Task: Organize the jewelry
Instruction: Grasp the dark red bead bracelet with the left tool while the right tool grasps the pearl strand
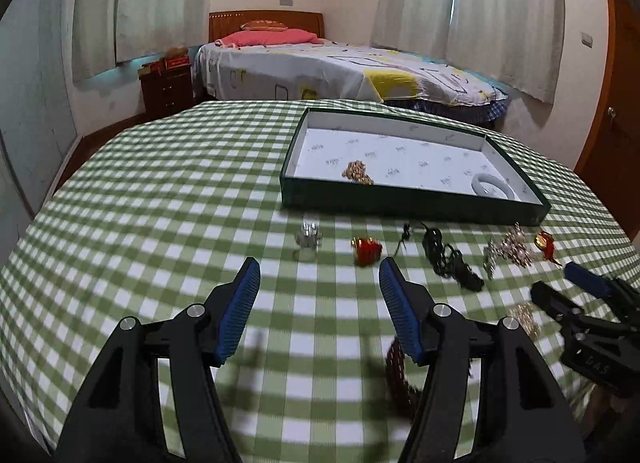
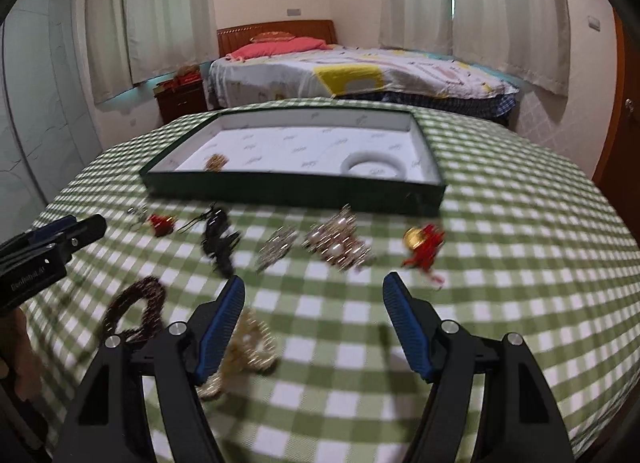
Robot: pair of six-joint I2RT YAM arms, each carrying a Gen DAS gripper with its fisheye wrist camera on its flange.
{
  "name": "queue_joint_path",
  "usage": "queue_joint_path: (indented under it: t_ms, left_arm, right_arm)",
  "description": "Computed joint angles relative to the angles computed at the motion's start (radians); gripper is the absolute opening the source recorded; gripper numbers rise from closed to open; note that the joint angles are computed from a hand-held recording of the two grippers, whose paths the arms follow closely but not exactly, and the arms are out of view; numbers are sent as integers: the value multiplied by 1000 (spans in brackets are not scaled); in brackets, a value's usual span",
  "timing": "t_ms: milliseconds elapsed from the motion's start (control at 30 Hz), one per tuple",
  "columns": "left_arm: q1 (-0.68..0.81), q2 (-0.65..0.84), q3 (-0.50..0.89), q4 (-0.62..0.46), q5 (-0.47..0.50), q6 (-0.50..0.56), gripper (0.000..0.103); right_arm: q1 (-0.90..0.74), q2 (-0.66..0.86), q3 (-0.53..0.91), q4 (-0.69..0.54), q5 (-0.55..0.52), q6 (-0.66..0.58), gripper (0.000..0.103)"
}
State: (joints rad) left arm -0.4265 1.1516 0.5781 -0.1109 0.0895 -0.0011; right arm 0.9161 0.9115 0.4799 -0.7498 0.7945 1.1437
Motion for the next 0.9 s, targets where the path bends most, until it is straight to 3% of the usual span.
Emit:
queue_joint_path:
  t_ms: [200,433,467,600,667,733,900]
  left_arm:
    - [-27,-81,-46,-14,-15,10,60]
    - [-56,-94,-62,-26,-25,1,61]
    - [-59,-94,-64,-28,-25,0,61]
    - [-84,-90,-71,-36,-25,-15,62]
    - [-98,-91,-73,-42,-23,-19,62]
    - [-115,-94,-76,-48,-24,-25,69]
    - [-172,-83,-83,-48,-37,-46,70]
  right_arm:
    - [65,106,32,55,-2,21,75]
    - [23,138,17,96,-105,-3,76]
    - [26,138,15,92,-109,4,72]
    - [65,145,27,53,-97,19,33]
    - [84,130,24,44,-94,22,30]
    - [98,103,20,20,-79,45,28]
    - [121,36,13,-85,-33,129,24]
